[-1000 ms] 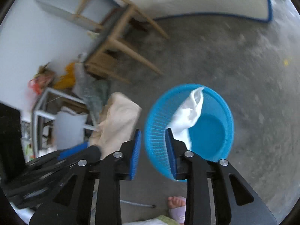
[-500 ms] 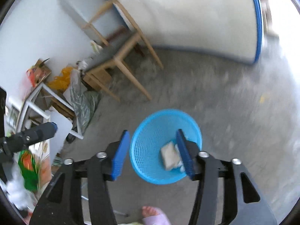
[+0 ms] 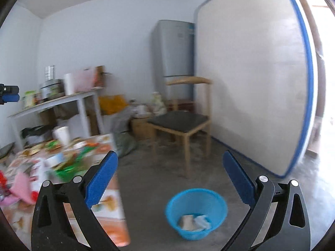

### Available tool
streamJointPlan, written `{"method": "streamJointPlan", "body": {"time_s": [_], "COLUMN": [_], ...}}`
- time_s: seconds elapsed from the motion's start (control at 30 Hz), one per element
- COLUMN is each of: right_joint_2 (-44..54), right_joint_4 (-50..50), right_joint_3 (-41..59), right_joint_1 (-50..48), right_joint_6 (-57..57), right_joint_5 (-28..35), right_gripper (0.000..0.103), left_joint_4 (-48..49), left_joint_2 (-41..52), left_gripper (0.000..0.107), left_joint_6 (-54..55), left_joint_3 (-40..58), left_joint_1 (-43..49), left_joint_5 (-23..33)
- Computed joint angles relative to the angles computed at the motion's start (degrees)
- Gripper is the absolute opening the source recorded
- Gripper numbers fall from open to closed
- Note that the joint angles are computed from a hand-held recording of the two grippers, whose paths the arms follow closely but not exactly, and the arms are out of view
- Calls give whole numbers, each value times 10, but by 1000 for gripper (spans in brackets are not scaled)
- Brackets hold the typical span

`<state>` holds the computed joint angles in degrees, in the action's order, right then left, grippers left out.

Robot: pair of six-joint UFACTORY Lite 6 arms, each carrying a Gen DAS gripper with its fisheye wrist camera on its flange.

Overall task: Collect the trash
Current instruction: 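Move both tools back over the table toward the box and sponge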

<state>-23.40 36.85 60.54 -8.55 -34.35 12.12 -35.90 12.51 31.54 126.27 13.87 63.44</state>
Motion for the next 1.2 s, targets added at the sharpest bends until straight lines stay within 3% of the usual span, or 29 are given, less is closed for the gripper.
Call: {"method": "streamJointPlan", "body": {"time_s": [0.1, 0.2, 0.27, 0.47, 0.57, 0.77, 0.9, 0.97, 1.07, 1.2], "right_joint_2": [-15, 12, 47, 159, 217, 268, 309, 349, 395, 475], "right_joint_4": [-126, -126, -93, -62, -118, -214, -282, -307, -329, -346], "right_joint_3": [3, 38, 70, 190, 263, 333, 382, 423, 475, 563], "right_joint_1": [72, 154, 193, 316, 374, 469, 513, 529, 542, 550], "right_joint_6": [133, 169, 163, 194, 263, 379, 437, 453, 459, 458], "right_joint_5": [4, 43, 85, 196, 241, 289, 315, 327, 354, 389], "right_gripper": [96, 96, 96, 85, 75, 64, 62, 62, 62, 62], "left_joint_4": [-71, -151, -156, -134, -139, -167, -168, -181, -183, -115], "left_joint_2": [-108, -188, -213, -205, -176, -136, -120, -92, -28, 143], "left_gripper": [74, 77, 78, 81, 81, 81, 81, 81, 81, 81], "left_joint_6": [66, 153, 184, 225, 237, 251, 252, 246, 225, 102], "left_joint_3": [-135, -276, -342, -470, -493, -483, -472, -436, -336, -96], "left_joint_1": [164, 328, 396, 547, 587, 573, 522, 513, 488, 414], "left_joint_5": [7, 41, 65, 144, 159, 146, 83, 99, 127, 188]}}
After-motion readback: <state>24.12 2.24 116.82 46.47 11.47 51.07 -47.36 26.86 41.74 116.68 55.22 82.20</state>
